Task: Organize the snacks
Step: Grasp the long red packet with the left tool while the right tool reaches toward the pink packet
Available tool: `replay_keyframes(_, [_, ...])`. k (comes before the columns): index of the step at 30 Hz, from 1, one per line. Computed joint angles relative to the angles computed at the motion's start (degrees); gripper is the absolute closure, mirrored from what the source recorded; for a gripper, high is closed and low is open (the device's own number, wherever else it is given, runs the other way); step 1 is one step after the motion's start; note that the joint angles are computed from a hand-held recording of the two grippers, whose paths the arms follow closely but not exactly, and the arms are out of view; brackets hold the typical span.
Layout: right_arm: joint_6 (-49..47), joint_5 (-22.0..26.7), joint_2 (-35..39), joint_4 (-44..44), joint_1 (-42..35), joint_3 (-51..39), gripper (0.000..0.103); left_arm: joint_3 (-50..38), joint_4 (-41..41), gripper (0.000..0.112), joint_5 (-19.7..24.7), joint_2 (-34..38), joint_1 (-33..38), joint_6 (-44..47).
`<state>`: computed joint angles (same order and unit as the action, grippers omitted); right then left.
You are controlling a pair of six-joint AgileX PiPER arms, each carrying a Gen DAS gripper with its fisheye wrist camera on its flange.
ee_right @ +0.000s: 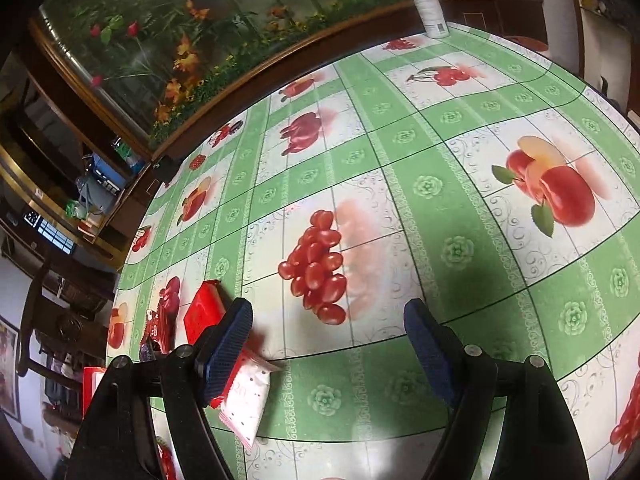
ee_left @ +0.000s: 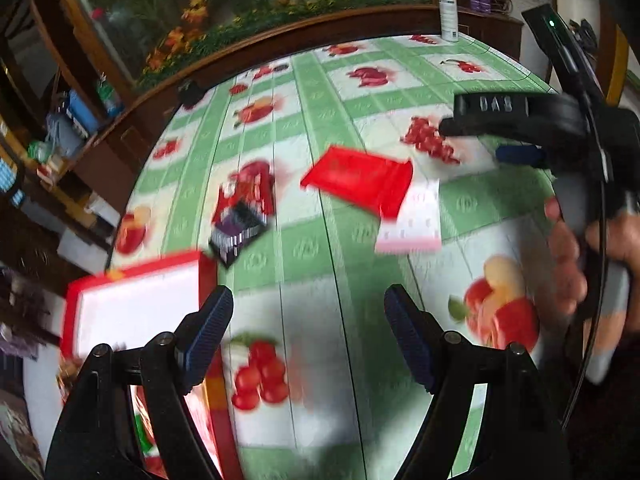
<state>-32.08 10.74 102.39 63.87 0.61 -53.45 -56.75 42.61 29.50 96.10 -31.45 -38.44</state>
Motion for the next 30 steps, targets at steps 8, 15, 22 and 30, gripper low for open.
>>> replay_keyframes(8, [-1.5,3.1,-0.4,1.7,-3.2,0.1,0.023,-14.4,-9.6,0.034,5.9,8.4,1.7,13.1])
replay_keyframes(15, [-4.7,5.7,-0.2,5.0,-5.3,-0.1,0.023,-27.1,-16.7,0.034,12.3,16.5,3.1,20.8])
replay_keyframes(22, [-10.5,8.4,-0.7,10.6,-8.3,0.6,0.023,-47.9,-30.1,0.034,25.9,26.9,7.2,29.5])
replay_keyframes(30, [-17.4,14.5,0.1,19.3,-14.6,1.6,0.023,-64.4,-36.5,0.034,36.9,36.2,9.3,29.2])
